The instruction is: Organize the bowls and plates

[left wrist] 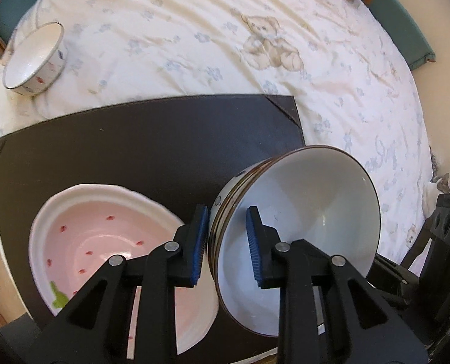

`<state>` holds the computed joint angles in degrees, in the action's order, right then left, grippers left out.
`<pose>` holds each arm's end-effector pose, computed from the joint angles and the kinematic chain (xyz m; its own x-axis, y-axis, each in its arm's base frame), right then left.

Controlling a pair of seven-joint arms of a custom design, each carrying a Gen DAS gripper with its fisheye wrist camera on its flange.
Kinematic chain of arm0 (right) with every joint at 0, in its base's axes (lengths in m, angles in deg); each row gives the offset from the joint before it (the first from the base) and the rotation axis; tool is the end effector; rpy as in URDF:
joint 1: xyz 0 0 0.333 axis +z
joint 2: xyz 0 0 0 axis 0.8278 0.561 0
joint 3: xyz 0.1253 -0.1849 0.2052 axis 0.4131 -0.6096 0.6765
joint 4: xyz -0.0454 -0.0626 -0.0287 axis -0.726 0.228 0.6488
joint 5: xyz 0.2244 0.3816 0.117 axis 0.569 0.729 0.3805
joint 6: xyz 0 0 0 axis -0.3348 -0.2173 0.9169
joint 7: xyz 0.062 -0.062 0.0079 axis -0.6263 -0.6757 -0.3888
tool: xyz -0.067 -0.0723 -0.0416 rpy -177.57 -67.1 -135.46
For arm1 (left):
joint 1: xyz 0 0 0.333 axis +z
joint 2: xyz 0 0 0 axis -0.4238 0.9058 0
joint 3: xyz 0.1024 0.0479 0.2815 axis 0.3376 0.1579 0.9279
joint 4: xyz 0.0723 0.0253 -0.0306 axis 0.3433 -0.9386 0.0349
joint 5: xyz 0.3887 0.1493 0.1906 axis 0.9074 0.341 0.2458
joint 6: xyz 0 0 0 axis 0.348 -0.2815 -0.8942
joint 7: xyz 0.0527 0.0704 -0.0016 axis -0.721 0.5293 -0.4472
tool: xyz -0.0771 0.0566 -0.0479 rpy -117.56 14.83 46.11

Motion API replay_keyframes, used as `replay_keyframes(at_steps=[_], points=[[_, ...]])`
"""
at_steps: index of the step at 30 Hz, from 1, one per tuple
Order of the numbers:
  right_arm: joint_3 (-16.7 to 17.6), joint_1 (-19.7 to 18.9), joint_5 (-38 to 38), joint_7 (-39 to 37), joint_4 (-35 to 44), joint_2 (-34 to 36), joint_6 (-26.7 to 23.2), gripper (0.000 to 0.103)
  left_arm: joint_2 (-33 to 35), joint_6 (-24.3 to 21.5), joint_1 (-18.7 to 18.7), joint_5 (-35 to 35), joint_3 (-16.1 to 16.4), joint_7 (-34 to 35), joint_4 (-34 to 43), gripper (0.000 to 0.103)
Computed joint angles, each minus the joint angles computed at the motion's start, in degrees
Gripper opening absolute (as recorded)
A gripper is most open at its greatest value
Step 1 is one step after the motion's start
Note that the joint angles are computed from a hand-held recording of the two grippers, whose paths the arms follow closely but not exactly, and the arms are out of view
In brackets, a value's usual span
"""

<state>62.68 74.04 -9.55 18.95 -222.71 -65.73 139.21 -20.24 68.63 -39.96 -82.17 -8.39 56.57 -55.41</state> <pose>0.5066 0.1824 0.4407 -0.1619 -0.8718 -0.4622 -0.9635 0.2408 -0.1166 0.5660 -0.3187 0.4643 -0.0955 -0.9600 0.2631 -0.9908 0.0662 -0.1180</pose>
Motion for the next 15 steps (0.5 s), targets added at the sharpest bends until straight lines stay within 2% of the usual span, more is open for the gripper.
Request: replay_keyframes(at_steps=[10, 15], points=[[1.3, 2.9, 2.0, -0.5, 1.7, -1.5, -1.1, 0.04, -10.7, -1.5, 1.3, -1.2, 1.9, 0.9, -8.4, 0.022], [2.2, 4.6, 2.4, -1.3, 3.9, 0.1, -0.6, 0.04, -15.6, -2.6, 2.4, -2.5, 3.5, 1.3, -13.0, 0.022]])
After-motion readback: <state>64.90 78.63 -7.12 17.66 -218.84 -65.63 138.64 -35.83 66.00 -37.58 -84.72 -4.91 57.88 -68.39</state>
